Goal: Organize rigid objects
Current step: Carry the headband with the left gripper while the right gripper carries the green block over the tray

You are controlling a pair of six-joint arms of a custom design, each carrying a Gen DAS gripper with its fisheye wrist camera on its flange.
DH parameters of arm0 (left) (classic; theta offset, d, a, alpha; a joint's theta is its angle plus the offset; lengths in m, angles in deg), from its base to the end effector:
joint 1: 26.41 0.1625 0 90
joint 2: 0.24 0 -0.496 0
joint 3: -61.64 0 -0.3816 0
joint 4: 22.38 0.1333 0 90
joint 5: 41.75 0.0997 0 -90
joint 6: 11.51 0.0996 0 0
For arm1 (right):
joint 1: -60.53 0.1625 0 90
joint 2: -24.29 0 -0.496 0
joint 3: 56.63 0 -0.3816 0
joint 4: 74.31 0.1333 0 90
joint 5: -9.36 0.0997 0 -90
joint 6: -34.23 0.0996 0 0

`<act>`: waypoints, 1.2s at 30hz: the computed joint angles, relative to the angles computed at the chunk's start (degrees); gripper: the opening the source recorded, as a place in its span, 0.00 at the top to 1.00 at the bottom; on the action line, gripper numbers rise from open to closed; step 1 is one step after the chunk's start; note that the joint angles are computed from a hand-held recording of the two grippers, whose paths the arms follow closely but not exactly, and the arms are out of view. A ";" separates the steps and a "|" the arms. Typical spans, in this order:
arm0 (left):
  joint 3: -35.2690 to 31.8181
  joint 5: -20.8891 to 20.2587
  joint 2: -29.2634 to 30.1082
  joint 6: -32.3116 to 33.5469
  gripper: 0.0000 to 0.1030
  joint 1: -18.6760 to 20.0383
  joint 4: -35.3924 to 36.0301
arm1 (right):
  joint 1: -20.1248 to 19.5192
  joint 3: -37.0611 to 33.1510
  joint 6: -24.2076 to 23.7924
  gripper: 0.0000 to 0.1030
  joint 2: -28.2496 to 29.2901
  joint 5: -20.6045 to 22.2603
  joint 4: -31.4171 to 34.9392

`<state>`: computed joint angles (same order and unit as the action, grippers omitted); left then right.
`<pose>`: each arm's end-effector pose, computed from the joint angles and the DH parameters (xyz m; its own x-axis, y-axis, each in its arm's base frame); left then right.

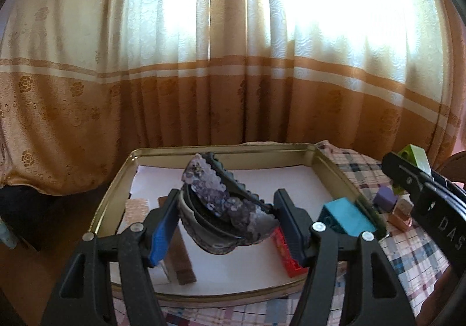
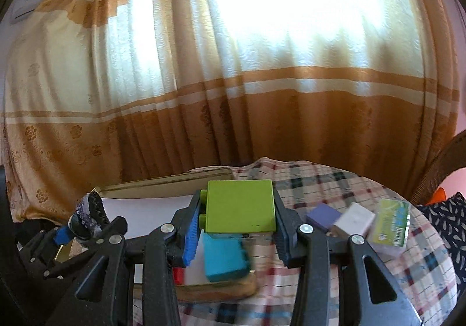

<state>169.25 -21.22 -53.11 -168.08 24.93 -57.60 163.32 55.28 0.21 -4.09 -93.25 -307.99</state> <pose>-0.1475 -0.5470 0.1407 -0.6742 -0.3276 -0.6619 0.5197 0.4264 -0.7404 0.2446 -0.5734 0.0572 -0.7619 -0.2976 0.5753 -0.6472 0.3847 -0.6581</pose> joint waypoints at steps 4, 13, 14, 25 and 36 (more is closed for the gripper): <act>1.07 -0.88 -0.77 1.23 0.37 0.22 -1.95 | 0.20 0.09 -5.72 0.56 2.47 -0.28 -6.00; 2.06 -2.75 -1.62 4.04 0.37 0.84 -6.04 | 0.11 -0.01 -9.47 0.56 3.79 -0.25 -7.83; 1.95 -2.85 -1.61 3.74 0.37 0.93 -5.71 | 0.14 -0.09 -9.72 0.56 3.90 -0.18 -8.06; 0.04 -3.63 -0.60 0.46 0.37 1.12 -0.76 | 0.45 -0.45 -10.71 0.56 4.35 0.01 -8.31; 0.07 -4.19 -0.55 1.02 0.37 1.08 -0.97 | 1.41 -3.34 -9.33 0.56 5.06 -2.03 -3.55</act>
